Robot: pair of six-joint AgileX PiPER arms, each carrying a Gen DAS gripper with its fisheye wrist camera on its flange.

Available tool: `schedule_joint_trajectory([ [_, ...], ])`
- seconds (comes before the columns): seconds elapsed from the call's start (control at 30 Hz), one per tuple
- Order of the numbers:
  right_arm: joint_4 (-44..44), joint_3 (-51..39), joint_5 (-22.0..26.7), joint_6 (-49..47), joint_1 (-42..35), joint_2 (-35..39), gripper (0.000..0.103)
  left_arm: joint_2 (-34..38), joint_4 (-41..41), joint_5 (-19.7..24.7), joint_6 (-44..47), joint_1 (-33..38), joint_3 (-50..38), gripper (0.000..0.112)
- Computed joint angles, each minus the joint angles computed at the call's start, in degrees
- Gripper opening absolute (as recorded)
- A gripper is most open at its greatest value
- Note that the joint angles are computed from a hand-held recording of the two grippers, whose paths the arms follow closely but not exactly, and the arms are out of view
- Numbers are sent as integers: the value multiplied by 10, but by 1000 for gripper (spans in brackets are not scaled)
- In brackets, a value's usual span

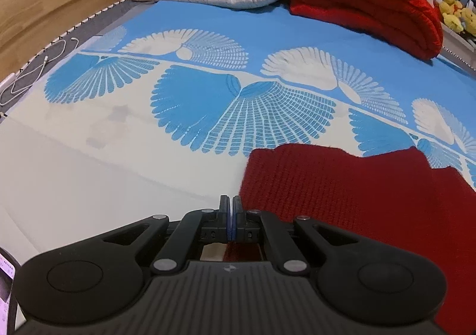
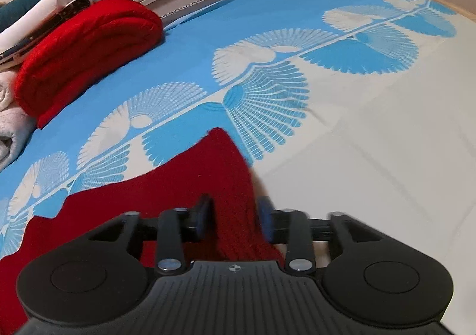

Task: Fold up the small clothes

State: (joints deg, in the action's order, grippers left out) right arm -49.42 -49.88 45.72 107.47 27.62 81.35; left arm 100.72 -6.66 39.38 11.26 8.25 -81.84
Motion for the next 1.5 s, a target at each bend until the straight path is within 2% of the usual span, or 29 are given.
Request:
schedule_joint_trajectory([
  [0.1, 1, 0, 2, -4, 2, -2, 45, -2, -14, 3, 6, 0, -1, 4],
  [0.17, 6, -1, 4, -10, 1, -2, 48, -2, -19, 6, 8, -1, -3, 14],
  [0.23, 9, -1, 4, -10, 1, -4, 48, -3, -29, 5, 9, 1, -3, 45],
  [0.3, 15, 0, -1, -16, -3, -7, 49, -2, -64, 10, 29, 10, -7, 64],
  [0.33, 16, 1, -5, -15, -4, -8, 50, -1, -86, 13, 44, 15, -7, 67],
  [0.4, 16, 4, -16, -16, -5, -12, 54, 6, -119, 24, 69, 20, -12, 71],
  [0.47, 12, 6, -24, -10, -4, -13, 61, 20, -114, 28, 64, 13, -18, 71],
  [0.57, 18, 4, -32, -12, -5, -9, 64, 38, -115, 29, 54, 6, -24, 69],
  [0.6, 19, 4, -34, -11, -5, -7, 64, 42, -124, 37, 55, 7, -29, 56],
  [0.63, 23, 3, -36, -14, -6, -3, 64, 45, -139, 49, 60, 9, -38, 35],
  [0.67, 30, 1, -39, -26, -8, -2, 51, 40, -132, 46, 48, 3, -37, 33],
  [0.7, 29, -1, -34, -32, -6, 0, 42, 30, -107, 27, 34, -9, -26, 20],
  [0.73, 16, -6, -16, -21, 2, 1, 27, 17, -84, 11, 27, -20, -14, 17],
  [0.77, 7, -5, -12, -14, 6, -3, 18, 6, -61, 2, 14, -30, -7, 16],
  [0.87, -20, -1, -14, 12, 14, -25, 17, -11, -36, -23, 5, -33, 12, 16],
  [0.93, -30, 0, -8, 12, 14, -23, 17, 20, -39, -4, 8, -21, -5, 16],
  [0.97, -14, 4, -22, 1, 1, -18, 17, 28, -71, -3, 34, -10, -5, 17],
  [1.0, 9, 11, -42, -14, -17, -12, 19, 24, -88, -13, 50, -6, 3, 18],
  [1.03, 15, 20, -59, -19, -27, -7, 25, 18, -93, -19, 53, -5, 7, 23],
  [1.07, 8, 22, -56, -17, -27, -4, 40, 13, -92, -24, 46, -4, 9, 25],
  [1.13, 19, -2, -5, -37, -12, 3, 61, 2, -71, -30, 9, -6, 8, 44],
  [1.17, 21, -9, 17, -43, -5, 0, 61, -4, -72, -24, 4, -3, 5, 50],
  [1.2, 14, -12, 33, -41, 5, -9, 61, -11, -78, -14, 0, 1, 1, 63],
  [1.23, -2, -9, 47, -36, 23, -26, 61, -23, -88, -7, 2, 4, 4, 72],
  [1.33, -31, 8, 63, -58, 90, -85, 61, -83, -141, 6, 61, 4, 46, 79],
  [1.43, -26, 29, 26, -101, 165, -130, 61, -153, -207, 8, 148, -15, 123, 85],
  [1.5, -6, 23, 4, -148, 193, -107, 61, -174, -183, -5, 146, -60, 168, 85],
])
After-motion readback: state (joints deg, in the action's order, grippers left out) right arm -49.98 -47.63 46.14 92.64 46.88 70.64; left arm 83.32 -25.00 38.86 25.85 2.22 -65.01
